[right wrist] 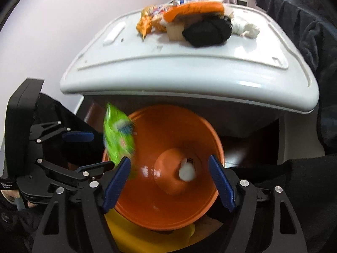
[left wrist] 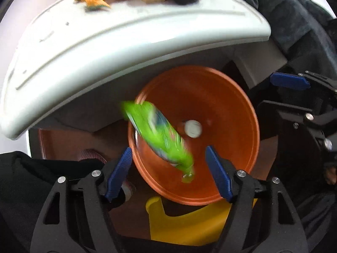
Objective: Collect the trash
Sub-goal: 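Drop the green snack bag into the bucket with the left gripper while the right carries the cup, then grasp the black sock with the right gripper while the left gripper grasps the orange bread bag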
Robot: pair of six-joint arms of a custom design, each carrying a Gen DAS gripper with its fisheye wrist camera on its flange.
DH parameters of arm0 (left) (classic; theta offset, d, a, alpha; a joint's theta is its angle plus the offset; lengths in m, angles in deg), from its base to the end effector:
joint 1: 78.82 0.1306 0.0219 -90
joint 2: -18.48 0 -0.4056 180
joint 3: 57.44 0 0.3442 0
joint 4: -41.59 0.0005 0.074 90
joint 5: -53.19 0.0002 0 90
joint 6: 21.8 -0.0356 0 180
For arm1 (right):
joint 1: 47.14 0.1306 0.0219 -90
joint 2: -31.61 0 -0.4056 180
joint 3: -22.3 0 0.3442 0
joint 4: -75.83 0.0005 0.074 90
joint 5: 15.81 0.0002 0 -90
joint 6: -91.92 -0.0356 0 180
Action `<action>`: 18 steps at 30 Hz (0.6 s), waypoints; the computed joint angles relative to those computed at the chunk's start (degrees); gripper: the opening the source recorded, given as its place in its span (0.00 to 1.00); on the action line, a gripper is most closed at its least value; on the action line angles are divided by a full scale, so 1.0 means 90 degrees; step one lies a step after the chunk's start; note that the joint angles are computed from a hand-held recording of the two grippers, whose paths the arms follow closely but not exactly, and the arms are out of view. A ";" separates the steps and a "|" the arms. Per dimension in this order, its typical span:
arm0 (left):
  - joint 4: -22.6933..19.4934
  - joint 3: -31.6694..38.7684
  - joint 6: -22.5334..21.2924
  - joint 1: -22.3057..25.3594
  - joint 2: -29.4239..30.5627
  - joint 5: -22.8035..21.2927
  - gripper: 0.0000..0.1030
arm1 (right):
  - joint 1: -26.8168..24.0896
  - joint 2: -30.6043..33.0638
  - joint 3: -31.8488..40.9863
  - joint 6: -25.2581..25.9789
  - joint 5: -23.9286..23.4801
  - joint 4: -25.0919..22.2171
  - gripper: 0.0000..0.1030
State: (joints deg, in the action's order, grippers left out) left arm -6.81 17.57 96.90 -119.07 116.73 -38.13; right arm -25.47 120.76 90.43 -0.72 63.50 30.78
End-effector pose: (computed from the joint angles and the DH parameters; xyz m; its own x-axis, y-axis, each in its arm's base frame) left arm 0.3289 -0.2780 0.2921 -0.9429 0.1692 -0.2868 0.2139 0.9679 -0.1321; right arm 0.3520 0.1464 0.3130 -0.8685 -0.2964 -0.3974 -0.3932 0.9000 0.1881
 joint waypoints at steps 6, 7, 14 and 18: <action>0.0232 -0.0058 0.0128 0.0352 -0.0422 -0.0117 0.72 | -0.0208 0.0388 0.0745 0.0084 0.0318 0.0391 0.78; 0.0252 -0.0066 0.0116 0.0420 -0.0480 -0.0185 0.73 | -0.0227 0.0572 0.0957 0.0083 0.0403 0.0500 0.81; 0.0531 -0.0047 0.0274 0.0773 -0.0559 -0.0119 0.73 | -0.0483 0.1816 0.2203 -0.0471 0.0495 0.0832 0.82; 0.0707 -0.0127 0.0294 0.0841 -0.0577 0.0004 0.73 | -0.0665 0.2323 0.2784 -0.1123 0.0188 0.0692 0.82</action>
